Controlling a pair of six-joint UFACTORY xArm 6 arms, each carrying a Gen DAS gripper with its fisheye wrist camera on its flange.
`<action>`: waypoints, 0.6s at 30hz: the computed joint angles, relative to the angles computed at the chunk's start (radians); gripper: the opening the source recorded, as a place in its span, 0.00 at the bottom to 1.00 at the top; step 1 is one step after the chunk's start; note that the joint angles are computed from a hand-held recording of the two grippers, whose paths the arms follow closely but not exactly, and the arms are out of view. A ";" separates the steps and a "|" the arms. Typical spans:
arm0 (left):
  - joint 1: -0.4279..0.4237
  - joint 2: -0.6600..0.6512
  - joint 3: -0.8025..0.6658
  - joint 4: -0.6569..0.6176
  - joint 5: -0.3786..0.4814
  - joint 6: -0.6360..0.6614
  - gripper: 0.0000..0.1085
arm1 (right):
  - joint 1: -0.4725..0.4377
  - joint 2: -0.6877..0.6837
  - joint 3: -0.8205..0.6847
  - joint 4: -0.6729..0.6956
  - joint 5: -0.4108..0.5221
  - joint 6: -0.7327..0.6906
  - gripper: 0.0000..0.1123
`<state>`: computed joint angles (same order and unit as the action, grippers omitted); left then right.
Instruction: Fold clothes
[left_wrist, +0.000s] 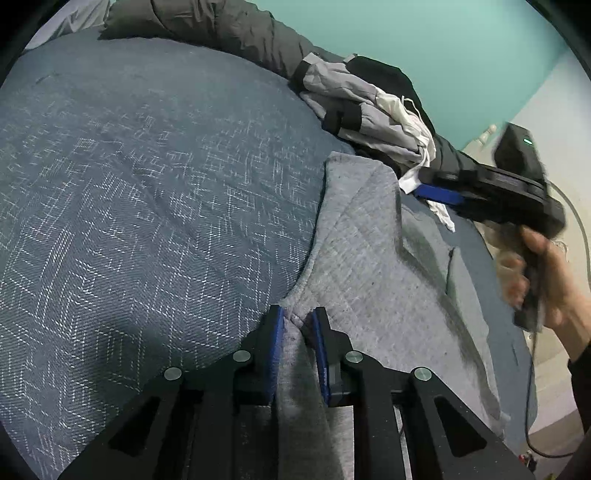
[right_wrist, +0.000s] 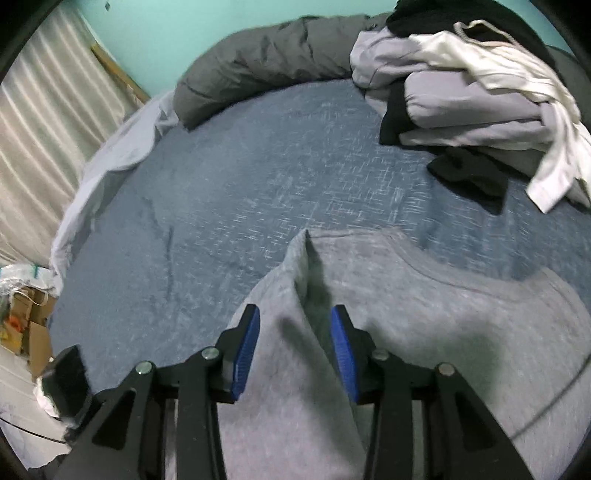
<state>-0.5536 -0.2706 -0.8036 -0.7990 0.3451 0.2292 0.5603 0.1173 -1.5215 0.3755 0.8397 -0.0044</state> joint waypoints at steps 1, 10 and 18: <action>0.000 0.000 0.000 -0.009 0.000 0.007 0.14 | 0.002 0.023 -0.021 0.005 0.002 -0.004 0.36; 0.003 -0.011 0.006 -0.073 0.011 0.060 0.10 | 0.019 0.122 -0.096 0.064 -0.039 -0.052 0.07; 0.004 -0.033 0.016 -0.077 0.005 0.056 0.02 | 0.044 0.268 -0.299 0.008 0.003 -0.020 0.06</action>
<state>-0.5497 -0.3038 -0.7880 -0.8765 0.3501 0.2853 0.6039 0.3858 -1.8208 0.3831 0.8429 -0.0248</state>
